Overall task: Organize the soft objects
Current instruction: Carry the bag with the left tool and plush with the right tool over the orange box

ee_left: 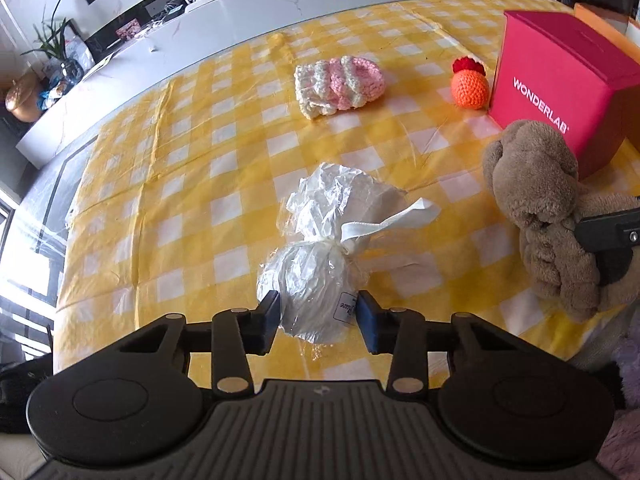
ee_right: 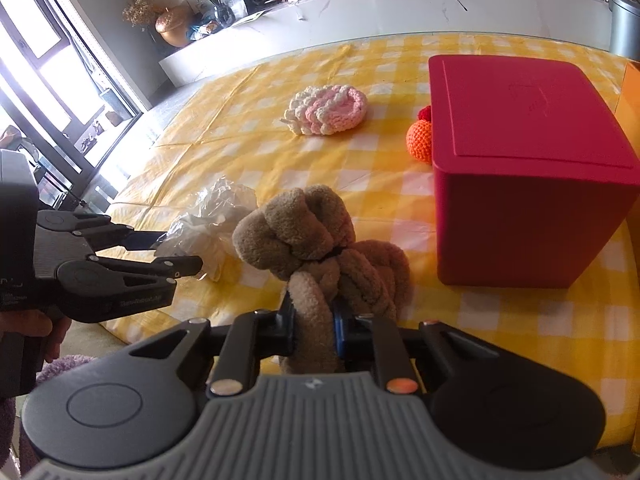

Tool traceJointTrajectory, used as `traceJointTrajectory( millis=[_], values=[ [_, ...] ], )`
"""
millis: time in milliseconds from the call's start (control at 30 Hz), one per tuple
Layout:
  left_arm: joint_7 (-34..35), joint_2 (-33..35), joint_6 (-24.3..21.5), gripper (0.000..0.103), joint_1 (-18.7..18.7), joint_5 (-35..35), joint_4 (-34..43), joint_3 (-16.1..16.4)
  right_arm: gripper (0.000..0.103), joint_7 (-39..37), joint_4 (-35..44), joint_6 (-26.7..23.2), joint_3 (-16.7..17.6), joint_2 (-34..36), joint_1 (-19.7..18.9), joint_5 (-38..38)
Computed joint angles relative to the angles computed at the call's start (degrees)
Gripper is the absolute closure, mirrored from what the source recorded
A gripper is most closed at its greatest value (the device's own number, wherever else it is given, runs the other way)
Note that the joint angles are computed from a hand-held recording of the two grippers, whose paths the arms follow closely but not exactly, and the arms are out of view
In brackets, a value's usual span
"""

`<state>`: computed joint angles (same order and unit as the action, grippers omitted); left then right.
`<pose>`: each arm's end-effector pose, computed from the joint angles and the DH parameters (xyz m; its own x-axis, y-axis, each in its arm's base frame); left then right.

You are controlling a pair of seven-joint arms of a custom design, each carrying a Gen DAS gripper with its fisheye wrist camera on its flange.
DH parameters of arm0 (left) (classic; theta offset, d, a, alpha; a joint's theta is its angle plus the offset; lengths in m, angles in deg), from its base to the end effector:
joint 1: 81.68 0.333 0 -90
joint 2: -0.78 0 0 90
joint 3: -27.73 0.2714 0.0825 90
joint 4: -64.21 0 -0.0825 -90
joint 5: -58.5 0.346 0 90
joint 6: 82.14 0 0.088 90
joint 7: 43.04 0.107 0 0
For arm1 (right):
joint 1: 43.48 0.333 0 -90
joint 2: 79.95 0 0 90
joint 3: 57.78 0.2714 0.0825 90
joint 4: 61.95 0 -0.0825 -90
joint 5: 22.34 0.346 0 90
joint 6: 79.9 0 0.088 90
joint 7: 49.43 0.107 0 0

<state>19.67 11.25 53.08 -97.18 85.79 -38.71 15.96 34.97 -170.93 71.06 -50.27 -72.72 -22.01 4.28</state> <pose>0.5411 -0.2647 0.4599 -0.2082 -0.9572 -0.2008 -0.8441 0.2796 -0.4576 0.5272 0.2758 0.4734 0.3405 -0.8653 -0.3679 -0.8470 -0.1124 -0.5196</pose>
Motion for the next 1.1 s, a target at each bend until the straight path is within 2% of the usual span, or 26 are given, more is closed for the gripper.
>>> traceJointTrajectory(
  millis=[367,500,600,833,967,1100],
  values=[
    [-10.4,-13.1,4.0,0.058,-0.4,-10.9,-7.8,-2.4,0.088,-4.8,-9.0,3.1,-0.8,-11.3,-0.1,7.2],
    [-12.3,-15.7,7.0,0.058,-1.6,-16.3,-9.2,-3.0,0.088,-5.7,-14.0,5.9,-1.8,-16.9,0.2,8.6],
    [-11.2,-16.2,9.4,0.058,-2.9,-22.0,-9.2,-3.2,0.088,-6.2,-17.8,7.7,-2.8,-21.5,0.1,9.2],
    [-9.1,-10.5,10.4,0.058,-5.8,-26.2,-0.8,-5.2,0.088,-3.7,-25.9,10.9,-3.9,-31.5,-2.9,4.3],
    [-8.9,-3.6,9.0,0.058,-7.8,-23.9,8.2,-6.6,0.088,-1.6,-28.4,11.1,-4.0,-35.1,-6.2,-0.7],
    [-7.5,4.6,7.3,0.058,-9.8,-24.9,18.9,-7.7,0.088,-0.1,-30.0,10.9,-4.4,-37.8,-9.5,-4.6]
  ],
)
